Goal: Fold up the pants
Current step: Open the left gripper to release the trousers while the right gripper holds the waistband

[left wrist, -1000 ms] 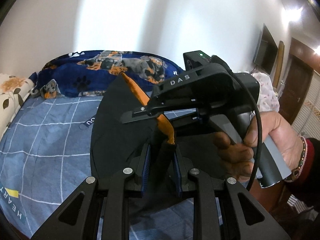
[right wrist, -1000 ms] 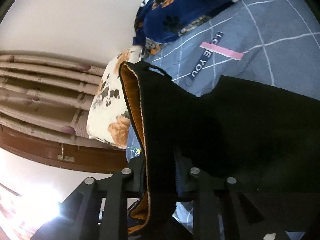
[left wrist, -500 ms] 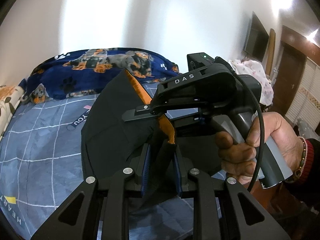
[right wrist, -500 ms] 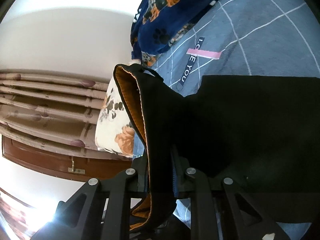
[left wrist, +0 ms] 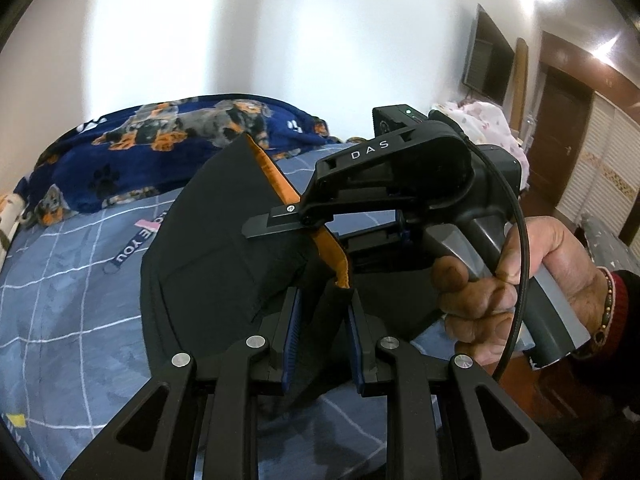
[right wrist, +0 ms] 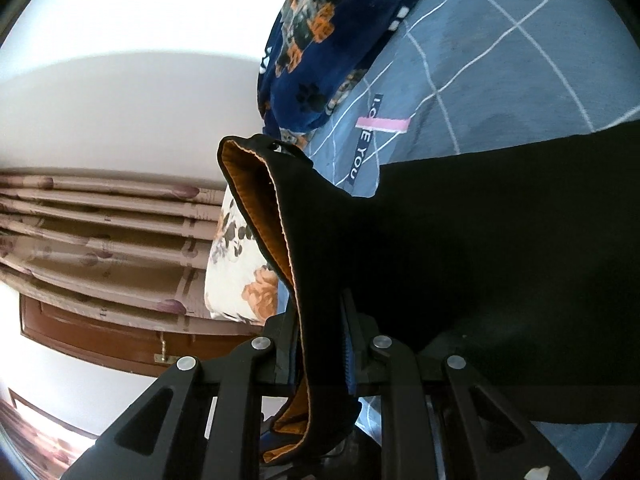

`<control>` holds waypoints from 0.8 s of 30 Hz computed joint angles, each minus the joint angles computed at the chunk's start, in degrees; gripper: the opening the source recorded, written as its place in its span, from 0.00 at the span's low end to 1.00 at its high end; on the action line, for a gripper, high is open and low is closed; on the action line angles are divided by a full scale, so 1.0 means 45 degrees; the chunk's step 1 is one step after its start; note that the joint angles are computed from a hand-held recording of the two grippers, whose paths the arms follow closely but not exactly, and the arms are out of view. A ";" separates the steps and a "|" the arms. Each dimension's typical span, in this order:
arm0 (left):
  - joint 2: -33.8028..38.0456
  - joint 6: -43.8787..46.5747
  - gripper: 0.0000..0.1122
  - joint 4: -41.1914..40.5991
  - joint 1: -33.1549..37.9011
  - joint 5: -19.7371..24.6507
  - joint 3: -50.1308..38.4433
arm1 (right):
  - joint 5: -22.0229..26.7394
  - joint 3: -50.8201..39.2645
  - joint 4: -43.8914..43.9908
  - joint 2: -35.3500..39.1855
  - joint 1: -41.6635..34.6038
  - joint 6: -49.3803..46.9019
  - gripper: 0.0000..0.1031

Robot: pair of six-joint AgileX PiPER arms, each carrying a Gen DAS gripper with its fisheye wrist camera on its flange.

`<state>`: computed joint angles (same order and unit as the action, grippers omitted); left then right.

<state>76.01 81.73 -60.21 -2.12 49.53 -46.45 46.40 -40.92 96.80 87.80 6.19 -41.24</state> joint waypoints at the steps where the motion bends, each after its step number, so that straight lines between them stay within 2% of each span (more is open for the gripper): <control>1: -0.0021 -0.0024 0.20 0.0005 -0.0128 -0.0046 0.0033 | 0.0110 0.0184 0.0030 -0.0112 -0.0190 -0.0081 0.17; 14: 0.0253 -0.0785 0.20 0.0322 -0.2406 -0.1009 0.0016 | 0.1064 0.2019 -0.0199 -0.1284 -0.2302 -0.0706 0.16; 24: 0.0731 -0.1562 0.22 0.0826 -0.3653 -0.1625 -0.0269 | 0.2114 0.2819 -0.0481 -0.1254 -0.4057 -0.1427 0.15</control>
<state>79.30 74.70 -56.49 -18.56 42.21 -47.66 55.92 -28.23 94.64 82.15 -12.07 -47.66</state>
